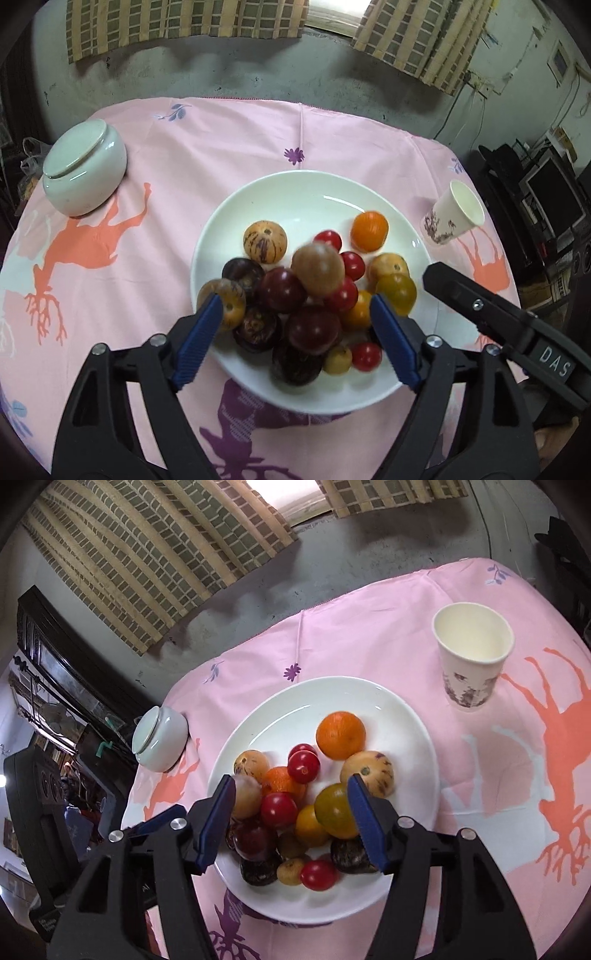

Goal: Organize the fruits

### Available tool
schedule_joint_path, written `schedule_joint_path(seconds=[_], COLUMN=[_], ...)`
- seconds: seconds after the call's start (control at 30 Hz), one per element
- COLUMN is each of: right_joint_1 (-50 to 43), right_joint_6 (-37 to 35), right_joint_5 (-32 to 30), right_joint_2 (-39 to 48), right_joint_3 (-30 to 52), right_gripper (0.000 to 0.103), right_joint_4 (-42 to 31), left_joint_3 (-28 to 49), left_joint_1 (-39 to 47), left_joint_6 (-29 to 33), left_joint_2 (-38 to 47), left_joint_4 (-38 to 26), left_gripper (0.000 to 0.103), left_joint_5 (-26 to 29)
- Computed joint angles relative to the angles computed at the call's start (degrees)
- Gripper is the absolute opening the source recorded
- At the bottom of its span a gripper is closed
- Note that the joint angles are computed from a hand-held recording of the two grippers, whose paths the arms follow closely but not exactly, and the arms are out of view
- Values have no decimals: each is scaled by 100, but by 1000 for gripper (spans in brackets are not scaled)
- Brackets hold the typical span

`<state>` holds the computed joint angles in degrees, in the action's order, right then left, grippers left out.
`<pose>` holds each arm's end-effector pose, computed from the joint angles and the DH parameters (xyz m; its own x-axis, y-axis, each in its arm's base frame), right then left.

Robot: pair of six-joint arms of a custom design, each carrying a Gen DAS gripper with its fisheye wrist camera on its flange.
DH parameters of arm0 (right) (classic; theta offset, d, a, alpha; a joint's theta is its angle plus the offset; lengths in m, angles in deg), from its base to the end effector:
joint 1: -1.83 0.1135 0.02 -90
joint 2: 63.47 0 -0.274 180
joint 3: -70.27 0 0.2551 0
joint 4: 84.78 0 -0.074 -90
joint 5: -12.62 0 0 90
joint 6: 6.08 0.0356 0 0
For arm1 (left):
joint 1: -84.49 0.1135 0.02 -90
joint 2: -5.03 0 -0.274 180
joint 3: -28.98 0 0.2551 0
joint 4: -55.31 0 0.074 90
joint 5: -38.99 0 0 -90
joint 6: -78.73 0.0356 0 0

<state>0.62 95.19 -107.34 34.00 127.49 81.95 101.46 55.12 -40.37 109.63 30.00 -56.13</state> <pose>0.3130 0.0112 0.1360 -0.8428 0.1872 -0.5046 -0.1161 0.8523 0.5100 0.3188 -0.1758 0.1508 -0.8589 -0.0725 -0.5070 0.0331 0.9800 -0.1961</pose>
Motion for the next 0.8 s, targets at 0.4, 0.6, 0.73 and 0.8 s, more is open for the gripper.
schedule_joint_path(seconds=[0.4,0.6,0.73,0.8], right_joint_1=[-682,-548,-323,-183], right_joint_6=[-877,-1226,-1217,-1185], right_joint_5=[698,1037,1240,1355], right_joint_2=[-1899,-3102,-3800,-4146], right_joint_3=[-1575,-2181,-2398,-2465], right_gripper=[66,70,71,71], right_joint_4=[-964,-1565,-2000,-2230], left_joint_3=[-1240,-1685,-1873,-1941], left_joint_1=[-726,-1046,-1360,-1489], left_joint_6=[-685,-1109,-1344,-1478], left_joint_2=[-1552,-2409,-2863,-3014], left_joint_4=[-555,-982,-1287,-1382], left_gripper=[97,97,98,99], left_joint_5=[-532,-656,-833,-878])
